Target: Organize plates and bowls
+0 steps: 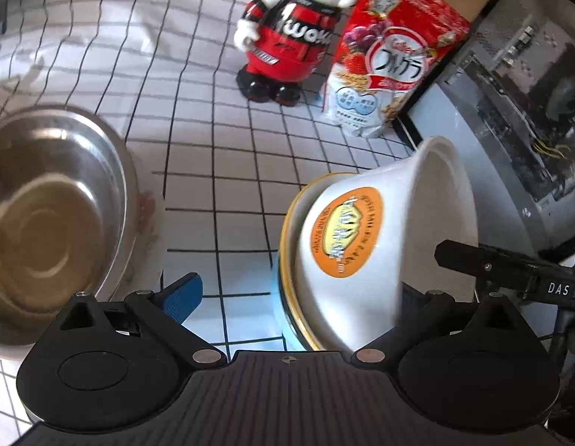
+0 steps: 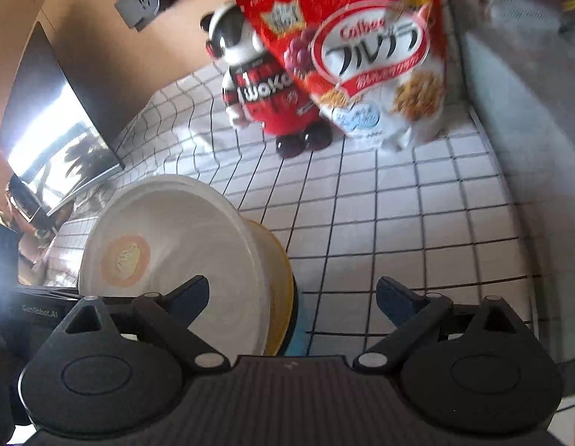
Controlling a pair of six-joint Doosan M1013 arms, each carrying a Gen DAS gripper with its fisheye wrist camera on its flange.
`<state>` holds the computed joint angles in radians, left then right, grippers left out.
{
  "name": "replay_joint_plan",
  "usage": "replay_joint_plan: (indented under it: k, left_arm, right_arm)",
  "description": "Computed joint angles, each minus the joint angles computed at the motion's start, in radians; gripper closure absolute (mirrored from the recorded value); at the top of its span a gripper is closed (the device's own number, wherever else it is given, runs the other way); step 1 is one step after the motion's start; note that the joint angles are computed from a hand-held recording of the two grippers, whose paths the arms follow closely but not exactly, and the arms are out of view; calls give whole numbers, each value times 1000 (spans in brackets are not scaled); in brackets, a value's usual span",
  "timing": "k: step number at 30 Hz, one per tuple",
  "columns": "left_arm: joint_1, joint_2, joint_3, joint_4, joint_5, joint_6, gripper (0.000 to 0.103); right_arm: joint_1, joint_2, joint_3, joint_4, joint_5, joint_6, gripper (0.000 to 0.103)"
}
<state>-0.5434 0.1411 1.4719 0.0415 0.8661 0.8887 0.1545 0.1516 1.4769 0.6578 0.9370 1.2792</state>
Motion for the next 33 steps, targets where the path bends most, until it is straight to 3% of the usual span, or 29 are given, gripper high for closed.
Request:
replay_joint_plan:
  k: [4,8,11,14,18,22,27,33]
  left_arm:
    - [-5,-2,-1,-3,-12,19,1]
    - [-4,2,5,-1,-19,5,1]
    - [15,-3,32,-77,-65,15,1]
    - [44,-1,55,-206,-106,39,1]
    - [52,13,54,-250,-98,47,1]
    - [68,22,66,-395,-147,141,1]
    - [89,18,95,-522,-221,198,1]
    - [90,16,102,-537,-236,233,1]
  right_arm:
    - [6,-33,40,29,-74,-53,6]
    - [17,-19,33,22,-51,-22,6]
    - [19,7,16,40,-34,-15,6]
    - [6,51,-26,135,40,-38,6]
    - [11,119,-110,106,181,62,6]
    - [-17,153,-124,215,276,104,6]
    - [-31,174,-131,264,334,151,5]
    - [-29,167,-121,272,327,118,4]
